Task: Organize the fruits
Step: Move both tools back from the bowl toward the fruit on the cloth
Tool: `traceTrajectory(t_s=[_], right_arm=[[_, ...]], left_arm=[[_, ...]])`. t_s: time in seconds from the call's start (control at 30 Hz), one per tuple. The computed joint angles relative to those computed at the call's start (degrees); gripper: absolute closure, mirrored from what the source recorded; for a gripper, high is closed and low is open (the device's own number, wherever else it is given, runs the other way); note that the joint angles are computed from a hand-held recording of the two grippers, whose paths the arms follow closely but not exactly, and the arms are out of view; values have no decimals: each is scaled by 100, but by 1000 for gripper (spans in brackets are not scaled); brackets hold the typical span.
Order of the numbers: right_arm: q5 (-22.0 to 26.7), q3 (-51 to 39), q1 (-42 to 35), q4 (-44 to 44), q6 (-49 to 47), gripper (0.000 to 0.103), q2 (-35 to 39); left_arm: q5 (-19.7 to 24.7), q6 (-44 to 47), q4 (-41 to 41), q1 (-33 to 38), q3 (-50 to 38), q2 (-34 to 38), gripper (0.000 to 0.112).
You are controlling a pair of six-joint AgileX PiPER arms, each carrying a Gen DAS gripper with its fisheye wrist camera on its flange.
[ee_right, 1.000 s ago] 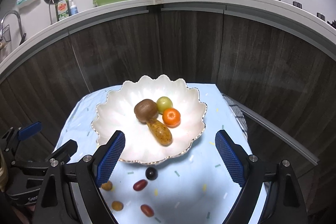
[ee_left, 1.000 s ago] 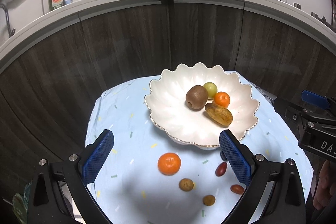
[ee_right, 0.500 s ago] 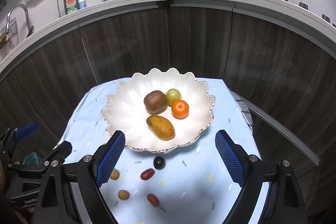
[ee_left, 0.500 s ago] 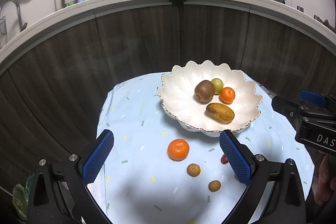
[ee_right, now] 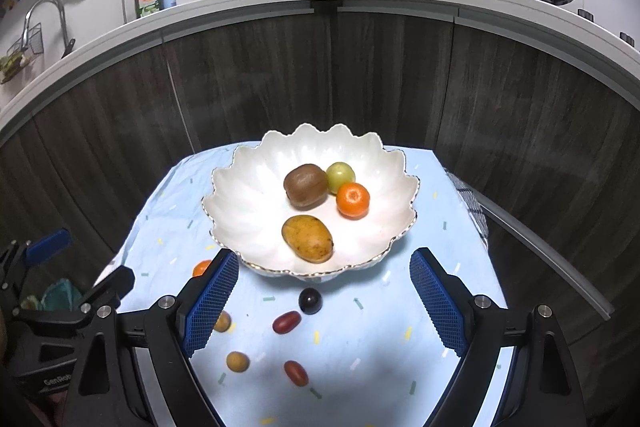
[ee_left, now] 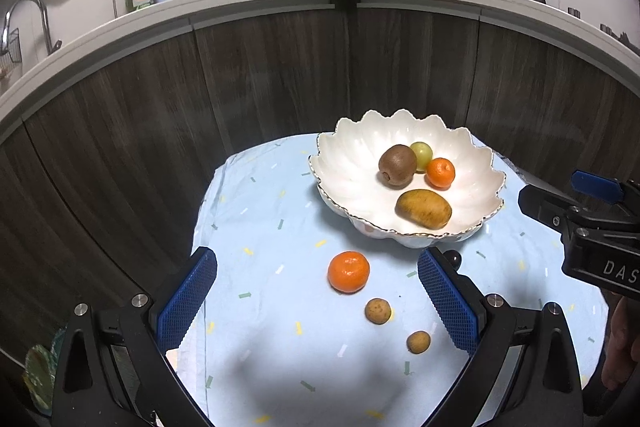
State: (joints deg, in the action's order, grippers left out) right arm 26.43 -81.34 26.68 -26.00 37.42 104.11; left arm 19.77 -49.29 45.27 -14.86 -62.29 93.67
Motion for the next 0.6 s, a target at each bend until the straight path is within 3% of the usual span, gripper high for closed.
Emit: traceTrajectory(t_s=[0.37,0.6], right_arm=[[-459,571,6,-215,185,15,-148],[-565,840,17,-442,335,15,-168]], left_arm=[[-140,-517,530,-151,345,-22,10],[-243,-1238,1302,-282,595,-15,10]])
